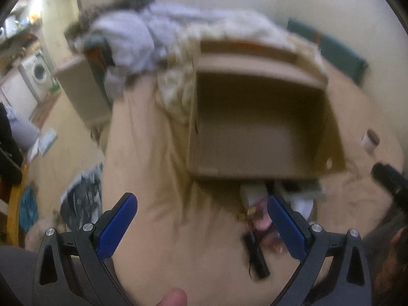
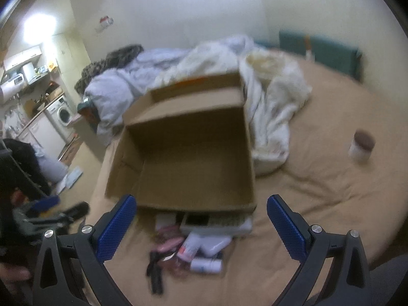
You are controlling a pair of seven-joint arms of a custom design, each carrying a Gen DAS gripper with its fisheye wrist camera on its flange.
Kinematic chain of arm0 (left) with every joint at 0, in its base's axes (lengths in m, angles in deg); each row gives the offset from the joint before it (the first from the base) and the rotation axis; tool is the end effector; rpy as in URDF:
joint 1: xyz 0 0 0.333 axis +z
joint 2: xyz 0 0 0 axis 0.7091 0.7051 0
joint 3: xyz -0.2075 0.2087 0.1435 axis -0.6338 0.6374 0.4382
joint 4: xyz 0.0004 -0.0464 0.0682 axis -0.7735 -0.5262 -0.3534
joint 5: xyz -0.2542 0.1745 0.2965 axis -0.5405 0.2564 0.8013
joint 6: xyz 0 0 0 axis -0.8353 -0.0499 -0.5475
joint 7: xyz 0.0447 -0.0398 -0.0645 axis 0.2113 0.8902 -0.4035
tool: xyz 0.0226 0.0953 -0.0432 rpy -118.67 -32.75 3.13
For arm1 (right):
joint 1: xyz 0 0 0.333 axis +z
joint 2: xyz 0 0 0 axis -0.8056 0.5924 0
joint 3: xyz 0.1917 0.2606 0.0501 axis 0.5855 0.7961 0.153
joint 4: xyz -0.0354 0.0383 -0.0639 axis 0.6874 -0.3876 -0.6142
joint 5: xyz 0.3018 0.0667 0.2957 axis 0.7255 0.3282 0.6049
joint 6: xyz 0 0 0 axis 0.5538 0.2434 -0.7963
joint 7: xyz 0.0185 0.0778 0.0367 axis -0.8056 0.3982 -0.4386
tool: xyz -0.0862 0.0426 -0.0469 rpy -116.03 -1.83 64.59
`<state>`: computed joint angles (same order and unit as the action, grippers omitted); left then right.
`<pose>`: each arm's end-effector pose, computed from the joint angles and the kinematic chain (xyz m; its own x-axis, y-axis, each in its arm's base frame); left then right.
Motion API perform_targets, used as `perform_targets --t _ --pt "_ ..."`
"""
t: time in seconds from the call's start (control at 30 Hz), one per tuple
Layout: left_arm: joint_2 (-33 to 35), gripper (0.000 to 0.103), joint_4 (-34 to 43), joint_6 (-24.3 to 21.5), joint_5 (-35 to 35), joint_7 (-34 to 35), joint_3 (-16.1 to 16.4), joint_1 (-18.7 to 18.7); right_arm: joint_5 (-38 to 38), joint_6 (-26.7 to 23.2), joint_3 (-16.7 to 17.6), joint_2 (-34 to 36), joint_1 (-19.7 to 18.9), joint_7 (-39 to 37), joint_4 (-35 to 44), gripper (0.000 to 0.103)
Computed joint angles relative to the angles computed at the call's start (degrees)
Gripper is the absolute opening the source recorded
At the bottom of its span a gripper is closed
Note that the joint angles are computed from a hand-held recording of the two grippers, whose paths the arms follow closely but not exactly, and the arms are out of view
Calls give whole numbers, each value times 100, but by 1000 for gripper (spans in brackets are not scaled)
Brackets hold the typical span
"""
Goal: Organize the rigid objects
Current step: 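Grasp the black flashlight with the left tool while the right tool grasps the small white pill bottle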
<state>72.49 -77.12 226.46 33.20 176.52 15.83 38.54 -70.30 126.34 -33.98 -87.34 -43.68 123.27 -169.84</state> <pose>0.6541 -0.1595 0.4870 -0.2209 -0.9753 -0.0034 -0.8263 0.1890 -0.5306 0.5438 0.1777 0.4745 -0.1462 -0.9476 -0.2840 -0.6707 0.3060 -0.6757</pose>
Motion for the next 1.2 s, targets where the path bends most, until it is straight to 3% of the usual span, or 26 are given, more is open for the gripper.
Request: perform_targets --t 0.1,0.17,0.2,0.23,0.3,0.5,0.6,0.63,0.87,0.93,1.0,1.1,1.2 --pt "367 102 393 -1033 -349 388 -99 19 287 151 -55 -15 22 -48 -94 103" --pt "636 87 661 -1673 -559 463 -133 4 456 -5 -72 36 52 -158 -48 103" --pt "828 66 857 -2106 -780 550 -173 27 674 -23 -117 73 105 -320 -40 103" --pt "989 54 1015 -2447 -886 585 -189 20 977 -13 -171 94 176 -539 -51 103" --pt "1239 54 1207 -2887 -1095 622 -222 -3 1383 -24 -213 120 251 -823 -67 103" --pt "1416 52 1215 -2772 -1081 584 -206 -202 2050 -80 -242 132 359 -1433 -70 103" --pt "1495 34 1215 -2727 -1073 362 -157 -233 2941 -202 -339 196 539 -2167 -21 103" --pt "1498 19 1206 -2728 -1169 373 -173 -192 3299 -282 -365 226 597 -2470 8 103" --pt "1270 17 908 -2528 -1133 189 -90 -126 5019 -1448 -255 688 578 -4224 510 103" --pt "1110 17 719 -2329 -1103 59 -62 -109 5458 -1683 -157 888 502 -4674 666 76" --pt "1024 17 623 -2252 -1108 75 -79 -82 5796 -1974 -62 1176 411 -4917 897 72" --pt "955 17 514 -2169 -1037 -27 -71 -90 5135 -2380 -29 1500 395 -4494 1144 61" --pt "861 17 370 -2031 -946 -101 -64 -104 4617 -2798 15 1709 408 -4275 1346 61"
